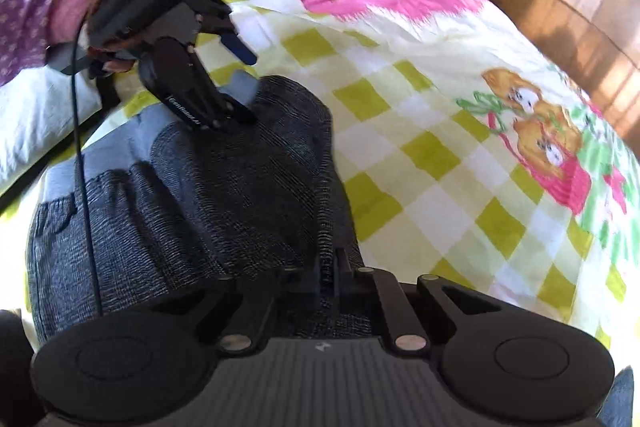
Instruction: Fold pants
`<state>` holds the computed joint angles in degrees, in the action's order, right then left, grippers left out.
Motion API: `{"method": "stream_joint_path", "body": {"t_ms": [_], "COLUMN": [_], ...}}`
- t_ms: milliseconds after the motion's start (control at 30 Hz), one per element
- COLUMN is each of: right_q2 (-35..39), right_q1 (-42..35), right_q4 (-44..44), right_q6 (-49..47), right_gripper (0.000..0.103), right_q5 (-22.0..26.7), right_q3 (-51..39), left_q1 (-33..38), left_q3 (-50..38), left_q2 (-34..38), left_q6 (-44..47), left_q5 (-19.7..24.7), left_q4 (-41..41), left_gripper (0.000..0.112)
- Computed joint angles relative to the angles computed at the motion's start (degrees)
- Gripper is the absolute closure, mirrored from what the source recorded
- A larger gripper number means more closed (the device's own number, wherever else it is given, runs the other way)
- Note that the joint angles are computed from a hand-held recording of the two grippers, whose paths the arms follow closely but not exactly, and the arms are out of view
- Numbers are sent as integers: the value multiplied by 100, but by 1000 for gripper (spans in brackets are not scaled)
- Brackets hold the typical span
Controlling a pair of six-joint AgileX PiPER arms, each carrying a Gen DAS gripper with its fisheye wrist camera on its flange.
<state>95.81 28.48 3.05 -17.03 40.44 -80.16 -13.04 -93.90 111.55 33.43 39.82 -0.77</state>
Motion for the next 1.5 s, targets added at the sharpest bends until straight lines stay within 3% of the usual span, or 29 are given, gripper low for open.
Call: {"method": "stream_joint_path", "body": {"t_ms": [33,133,167,200,333,433,533,600,700,833,1000,1267,1400,1500], "right_q2": [-179,-768,-982,-1229,-2347,-3136,-3297,-3214,-2961,-2826,-2766,-2261,-2629,-3180], "right_q1": [-41,-41,-36,-9,474,1458,2241,2813,3292,3126,3308,3786,3577,3386], "right_q4": [99,171,212,285,189,-723,-1026,-1610,-2331,-2248,-2895,-3672,-2996,-2485], "right_q6": [-110,-290,-333,-378,-223,609,1368,2244,3295,3311,3731,4482,3793,3376], "right_gripper": [80,81,81,81,81,81,81,81,81,81,81,79,76,72], "right_q5": [-77,-221,-195,-135,123,143,208,-122,-364,-479,-370,-323,-168,206], "right_q3": [125,417,493,575,1251,2077,2733,3253,3605,3673,3425,3541,3596,3569], "left_q1": [2,-110,-171,-191,-36,31,-109,-333,-594,-728,-559,-775,-819,-1104], "left_q3": [-100,84,227,394,1460,2608,3650,4206,4963,5570,5542,5616,5847,5776], "left_q2": [22,-181,-317,-477,-1778,-2992,-3947,-4306,-4664,-5058,-4902,-4756,-5399,-5842], "left_q6": [71,-18,-183,-301,-17,247,7,-460,-1292,-1966,-2355,-3640,-3624,-3898], "left_q5": [192,118,21,-92,-493,-737,-791,-730,-670,-660,-1004,-689,-385,5], "left_q4": [-102,202,432,588,-66,-530,-338,146,812,1204,1354,2846,2729,2844], "left_gripper": [59,76,97,101,101,101,101,101,101,101,101,96,94,93]}}
